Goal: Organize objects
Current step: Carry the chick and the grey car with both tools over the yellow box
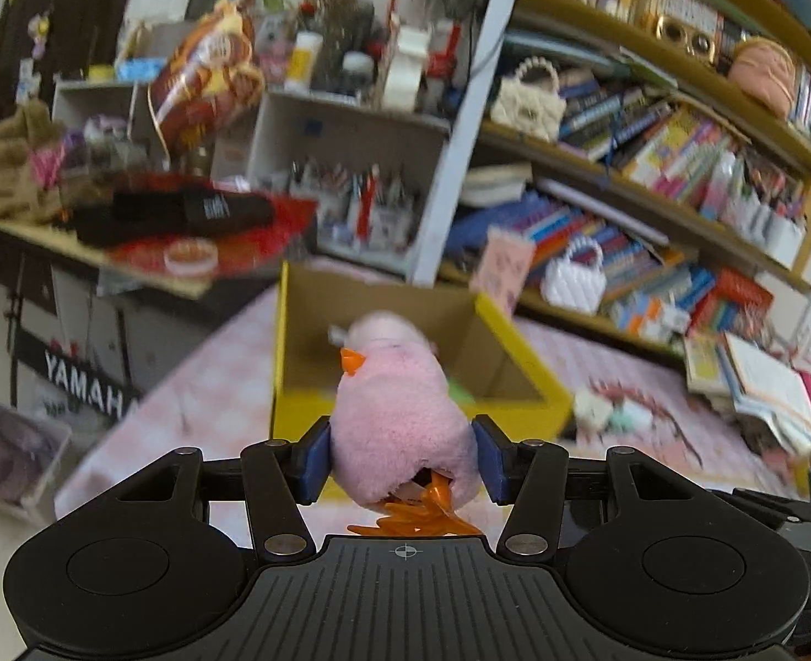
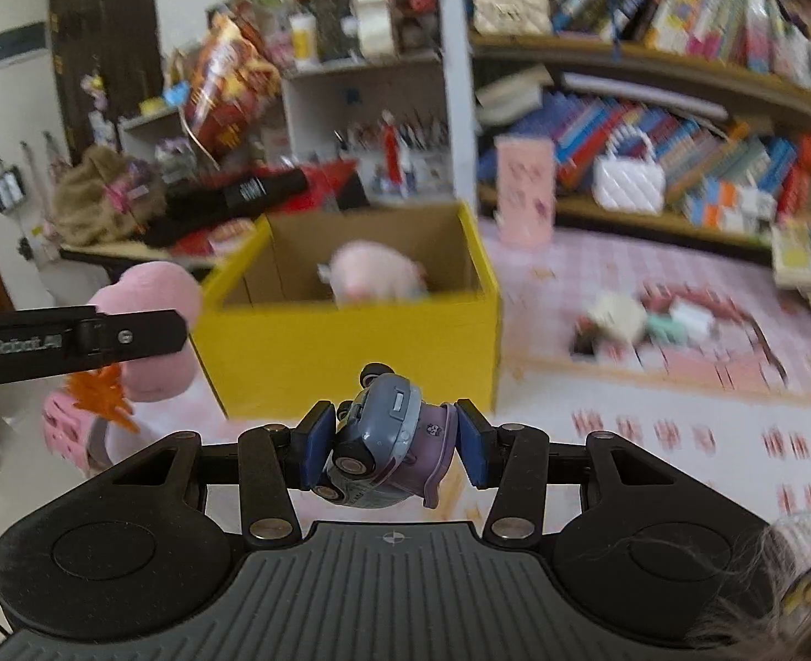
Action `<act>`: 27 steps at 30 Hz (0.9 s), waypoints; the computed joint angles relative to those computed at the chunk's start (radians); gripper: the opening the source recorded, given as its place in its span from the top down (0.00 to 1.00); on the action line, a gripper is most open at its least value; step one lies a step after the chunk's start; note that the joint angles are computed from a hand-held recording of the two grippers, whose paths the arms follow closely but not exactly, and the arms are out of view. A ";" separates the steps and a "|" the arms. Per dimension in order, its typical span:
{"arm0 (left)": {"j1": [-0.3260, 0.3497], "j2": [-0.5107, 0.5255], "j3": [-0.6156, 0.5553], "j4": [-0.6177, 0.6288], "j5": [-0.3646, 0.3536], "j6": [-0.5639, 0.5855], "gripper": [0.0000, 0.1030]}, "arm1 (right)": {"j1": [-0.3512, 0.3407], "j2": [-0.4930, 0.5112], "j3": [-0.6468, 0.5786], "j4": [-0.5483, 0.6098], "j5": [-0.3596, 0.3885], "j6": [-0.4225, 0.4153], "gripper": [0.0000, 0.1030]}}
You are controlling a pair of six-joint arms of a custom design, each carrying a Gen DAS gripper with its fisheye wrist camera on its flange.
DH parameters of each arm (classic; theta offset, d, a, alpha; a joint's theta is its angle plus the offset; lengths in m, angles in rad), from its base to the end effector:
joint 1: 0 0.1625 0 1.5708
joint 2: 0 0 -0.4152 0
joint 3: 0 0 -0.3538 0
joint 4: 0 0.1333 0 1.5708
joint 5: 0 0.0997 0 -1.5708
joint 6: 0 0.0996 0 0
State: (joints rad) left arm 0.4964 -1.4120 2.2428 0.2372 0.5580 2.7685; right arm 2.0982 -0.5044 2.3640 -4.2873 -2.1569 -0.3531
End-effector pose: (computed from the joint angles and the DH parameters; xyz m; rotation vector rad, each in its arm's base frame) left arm -0.1093 -0.3069 0.2170 0.4945 2.3295 -1.3196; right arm 0.2642 -0.2983 0.0450 0.7234 -2.3116 1.1548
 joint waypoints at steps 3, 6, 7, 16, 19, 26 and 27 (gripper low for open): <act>0.059 0.016 -0.060 -0.074 0.011 0.146 0.50 | -0.023 -0.026 -0.069 0.048 0.045 -0.041 0.57; 0.129 0.054 -0.129 -0.128 0.032 0.262 0.50 | -0.046 -0.032 -0.148 0.070 0.092 -0.097 0.57; 0.150 0.071 -0.153 -0.146 0.035 0.294 0.50 | -0.051 -0.028 -0.175 0.076 0.095 -0.123 0.57; 0.294 0.216 -0.314 -0.215 0.071 0.476 0.50 | -0.146 0.010 -0.342 0.237 0.118 -0.267 0.57; 0.325 0.266 -0.359 -0.184 0.090 0.484 0.50 | -0.163 0.018 -0.365 0.277 0.128 -0.283 0.57; 0.370 0.339 -0.431 -0.131 0.125 0.482 0.50 | -0.181 0.039 -0.411 0.371 0.137 -0.323 0.57; 0.375 0.348 -0.441 -0.119 0.128 0.481 0.50 | -0.182 0.041 -0.419 0.391 0.134 -0.324 0.57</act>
State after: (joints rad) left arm 0.8711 -1.0642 1.8016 0.1183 0.6856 3.2491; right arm 1.9166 -0.4636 1.9454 -3.8964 -2.0230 -0.6770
